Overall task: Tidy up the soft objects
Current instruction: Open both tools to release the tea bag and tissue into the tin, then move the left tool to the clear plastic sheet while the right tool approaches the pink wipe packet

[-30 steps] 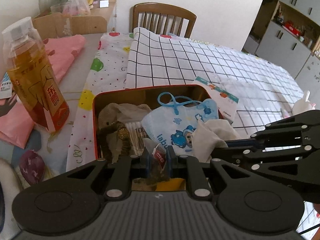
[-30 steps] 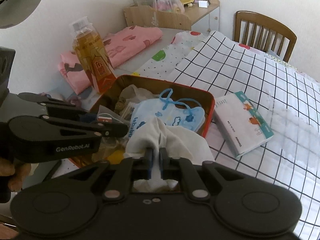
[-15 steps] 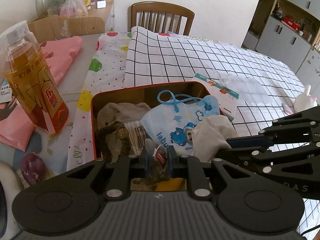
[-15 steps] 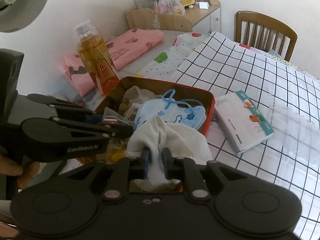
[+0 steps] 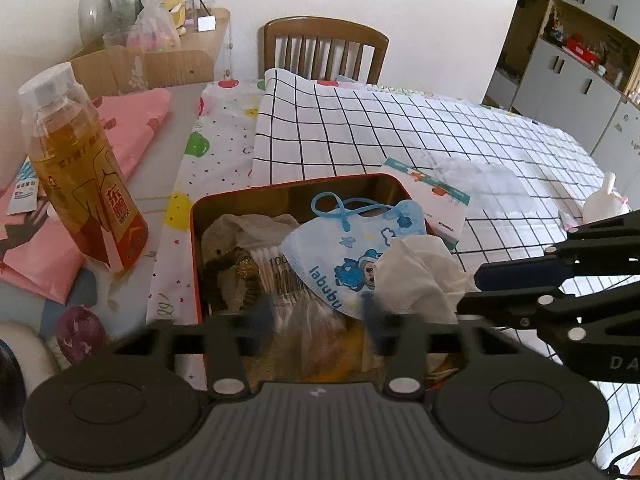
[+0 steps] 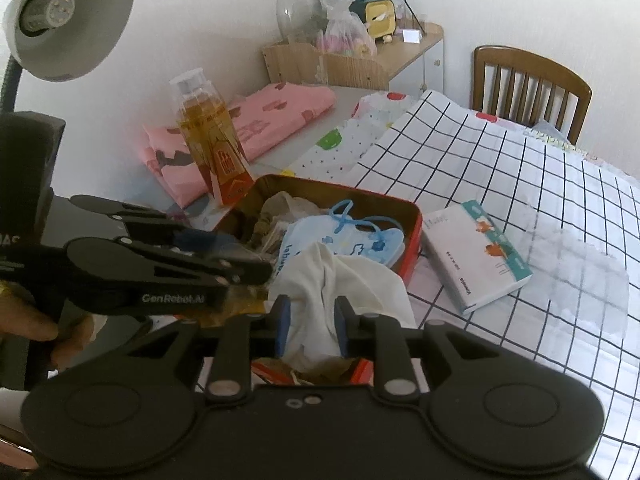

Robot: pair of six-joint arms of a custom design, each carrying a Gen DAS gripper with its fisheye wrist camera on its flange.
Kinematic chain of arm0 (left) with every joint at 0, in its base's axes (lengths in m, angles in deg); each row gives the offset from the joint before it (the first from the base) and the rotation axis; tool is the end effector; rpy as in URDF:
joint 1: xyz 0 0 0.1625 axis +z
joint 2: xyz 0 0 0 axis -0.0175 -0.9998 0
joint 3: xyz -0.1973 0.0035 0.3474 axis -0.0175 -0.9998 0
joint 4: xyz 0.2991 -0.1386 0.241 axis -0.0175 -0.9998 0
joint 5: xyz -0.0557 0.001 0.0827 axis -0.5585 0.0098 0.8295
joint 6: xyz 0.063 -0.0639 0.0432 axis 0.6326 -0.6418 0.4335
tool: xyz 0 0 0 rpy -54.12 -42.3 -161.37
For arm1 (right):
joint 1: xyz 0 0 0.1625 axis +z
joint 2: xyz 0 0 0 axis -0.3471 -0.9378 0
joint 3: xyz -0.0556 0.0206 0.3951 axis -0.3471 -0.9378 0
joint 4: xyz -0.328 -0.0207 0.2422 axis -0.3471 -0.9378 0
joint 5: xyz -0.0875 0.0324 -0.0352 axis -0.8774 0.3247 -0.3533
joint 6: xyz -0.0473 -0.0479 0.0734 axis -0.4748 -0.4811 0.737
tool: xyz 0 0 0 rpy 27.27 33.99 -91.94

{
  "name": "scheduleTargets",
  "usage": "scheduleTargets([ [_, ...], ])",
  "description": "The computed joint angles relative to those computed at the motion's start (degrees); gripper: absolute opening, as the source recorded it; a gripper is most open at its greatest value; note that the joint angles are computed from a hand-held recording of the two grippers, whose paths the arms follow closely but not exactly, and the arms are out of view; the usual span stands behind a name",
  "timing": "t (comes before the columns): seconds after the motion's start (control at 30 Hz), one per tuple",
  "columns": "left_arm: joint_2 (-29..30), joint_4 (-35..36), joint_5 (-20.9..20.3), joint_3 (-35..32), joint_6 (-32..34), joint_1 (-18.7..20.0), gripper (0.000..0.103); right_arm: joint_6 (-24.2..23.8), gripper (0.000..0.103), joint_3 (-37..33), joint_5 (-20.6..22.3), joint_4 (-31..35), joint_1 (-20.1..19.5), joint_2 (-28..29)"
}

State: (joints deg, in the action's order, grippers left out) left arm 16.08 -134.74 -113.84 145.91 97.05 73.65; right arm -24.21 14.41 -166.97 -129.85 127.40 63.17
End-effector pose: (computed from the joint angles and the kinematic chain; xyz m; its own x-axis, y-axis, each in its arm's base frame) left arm -0.0613 -0.7951 0.2760 -0.7111 0.4139 -0.5683 0.6328 0.7291 -0.2608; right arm 0.3260 -0.7500 0.0220 -0.7746 -0.3497 0.5270 -0.5746 0.7374 -0.3551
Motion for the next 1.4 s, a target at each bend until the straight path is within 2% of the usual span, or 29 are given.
scheduleTargets([
  [0.23, -1.87, -2.93, -0.41, 2.79, -0.45, -1.11, 0.065, -1.14, 0.027, 4.52, 1.13, -3.38, 0.05, -3.09],
  [0.3, -2.69, -4.56, -0.49, 4.21, 0.13, -1.69, 0.066, -1.81, 0.035, 6.16, 1.73, -4.73, 0.02, -4.24],
  [0.33, -3.1, -5.38, -0.68, 4.9, 0.35, -2.0, 0.066, -2.27, 0.049, 7.23, 1.99, -5.98, 0.02, -4.87],
  [0.37, -3.46, -6.09, -0.89, 5.48, 0.44, -2.27, 0.066, -2.82, 0.057, 8.37, 2.51, -7.38, -0.03, -5.5],
  [0.5, -4.35, -8.77, -1.36, 7.44, 0.74, -3.57, 0.07, -4.27, 0.057, 12.26, 3.28, -11.45, -0.16, -8.04],
  [0.7, -3.94, -10.29, -2.78, 8.4, 0.79, -5.41, 0.073, -3.56, 0.063, 17.65, 3.39, -15.39, -1.08, -12.23],
  [0.8, -3.15, -12.18, -2.94, 9.02, 1.33, -6.4, 0.081, -3.34, 0.068, 20.49, 2.42, -17.9, -1.65, -14.3],
  [0.83, -2.82, -13.27, -2.6, 9.35, 1.84, -6.77, 0.083, -3.35, 0.074, 21.33, 1.92, -18.75, -1.85, -14.87],
  [0.93, -1.37, -14.4, -1.88, 9.15, 2.45, -7.86, 0.084, -3.28, 0.082, 23.96, 0.51, -21.31, -2.64, -16.72],
  [1.23, 4.82, -12.22, -4.28, 4.31, 0.12, -9.45, 0.087, -1.69, 0.093, 29.61, -4.92, -28.46, -5.71, -20.33],
  [1.33, 7.12, -10.32, -5.12, 2.14, -1.0, -9.83, 0.097, -1.15, 0.093, 30.69, -6.33, -29.88, -6.85, -20.99],
  [1.4, 8.57, -9.78, -6.9, 0.73, -1.4, -9.75, 0.099, -0.95, 0.094, 30.79, -7.21, -30.7, -7.52, -20.98],
])
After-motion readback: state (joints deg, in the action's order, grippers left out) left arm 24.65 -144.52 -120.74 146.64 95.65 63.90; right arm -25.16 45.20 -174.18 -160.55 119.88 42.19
